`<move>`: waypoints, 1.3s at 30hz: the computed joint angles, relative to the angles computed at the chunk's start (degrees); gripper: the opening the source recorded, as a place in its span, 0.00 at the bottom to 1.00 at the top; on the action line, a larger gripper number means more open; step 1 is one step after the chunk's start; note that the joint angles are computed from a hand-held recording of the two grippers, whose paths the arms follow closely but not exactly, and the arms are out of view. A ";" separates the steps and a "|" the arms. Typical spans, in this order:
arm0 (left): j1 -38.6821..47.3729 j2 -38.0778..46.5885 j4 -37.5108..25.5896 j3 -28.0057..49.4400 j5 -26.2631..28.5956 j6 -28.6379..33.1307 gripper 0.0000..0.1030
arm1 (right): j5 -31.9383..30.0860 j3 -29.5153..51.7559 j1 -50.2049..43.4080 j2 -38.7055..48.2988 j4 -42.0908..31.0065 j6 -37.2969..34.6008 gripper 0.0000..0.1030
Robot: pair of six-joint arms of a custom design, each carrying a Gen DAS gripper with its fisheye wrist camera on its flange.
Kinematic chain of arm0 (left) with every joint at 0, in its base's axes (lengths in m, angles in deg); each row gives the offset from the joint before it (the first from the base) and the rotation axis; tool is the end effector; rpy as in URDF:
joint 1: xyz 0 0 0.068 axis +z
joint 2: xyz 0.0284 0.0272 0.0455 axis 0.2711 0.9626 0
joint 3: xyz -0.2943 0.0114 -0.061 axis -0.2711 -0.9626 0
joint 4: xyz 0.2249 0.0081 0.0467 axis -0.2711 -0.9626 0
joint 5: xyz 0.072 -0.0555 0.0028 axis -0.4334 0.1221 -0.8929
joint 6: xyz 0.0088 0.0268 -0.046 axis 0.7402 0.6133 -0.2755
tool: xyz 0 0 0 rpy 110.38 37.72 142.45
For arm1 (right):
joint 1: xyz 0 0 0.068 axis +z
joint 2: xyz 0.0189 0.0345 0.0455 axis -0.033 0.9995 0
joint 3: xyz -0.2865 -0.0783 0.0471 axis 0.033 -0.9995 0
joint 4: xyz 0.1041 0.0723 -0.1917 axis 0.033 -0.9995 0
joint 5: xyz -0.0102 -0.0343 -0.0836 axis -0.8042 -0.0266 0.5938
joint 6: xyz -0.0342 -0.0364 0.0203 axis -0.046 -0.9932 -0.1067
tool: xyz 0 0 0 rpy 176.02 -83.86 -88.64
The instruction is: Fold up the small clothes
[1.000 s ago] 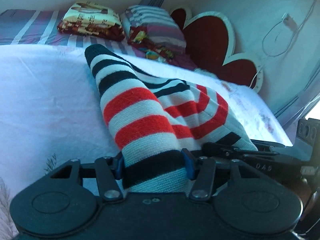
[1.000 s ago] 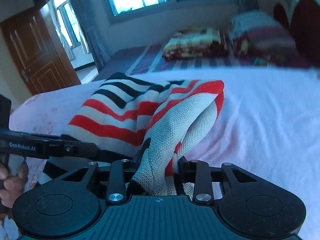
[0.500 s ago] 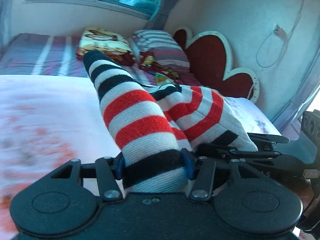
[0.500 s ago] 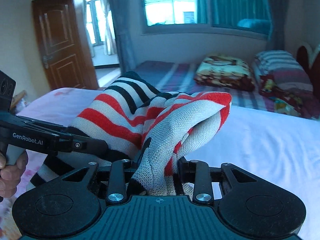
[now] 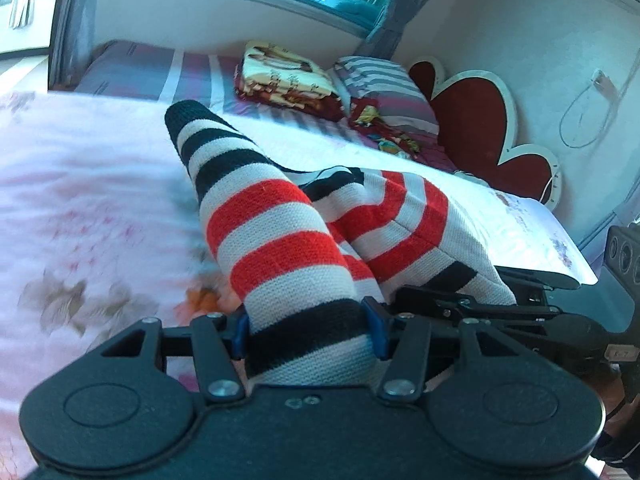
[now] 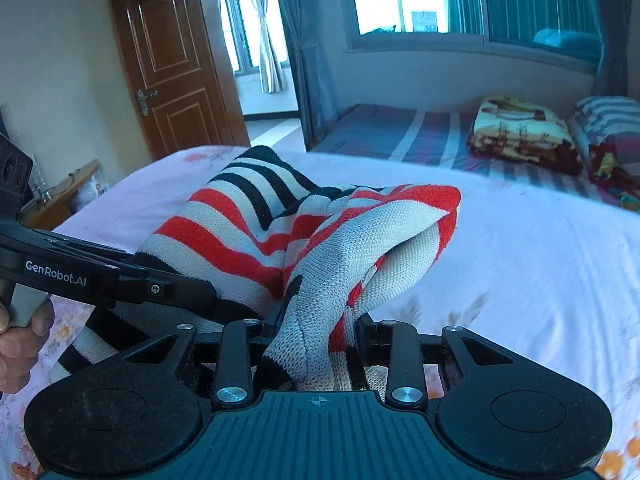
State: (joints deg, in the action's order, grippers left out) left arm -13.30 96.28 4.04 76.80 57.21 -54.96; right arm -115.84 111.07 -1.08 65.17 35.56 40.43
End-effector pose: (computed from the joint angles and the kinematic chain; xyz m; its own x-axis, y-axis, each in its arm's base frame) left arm 0.2515 -0.1431 0.3038 -0.7652 -0.0790 -0.6389 0.2239 0.8978 -0.3792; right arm 0.2262 0.0227 0.2653 -0.5950 -0.2009 -0.7783 -0.5539 0.8041 0.2159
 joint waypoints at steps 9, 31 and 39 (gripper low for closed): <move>5.85 2.30 9.83 -10.65 5.95 -2.69 0.67 | -4.53 -3.47 -4.75 12.92 6.81 3.67 0.32; 2.08 9.11 4.80 -0.20 -7.68 5.44 0.67 | 13.21 10.60 3.88 23.24 7.33 -1.05 0.06; -4.95 -2.06 1.96 -5.44 -18.10 3.10 0.65 | 4.50 4.74 -1.84 8.64 1.00 -4.76 0.07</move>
State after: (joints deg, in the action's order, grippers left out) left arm -18.25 94.22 6.00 71.36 39.11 -51.86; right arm -111.34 115.81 -2.92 73.81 36.55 35.68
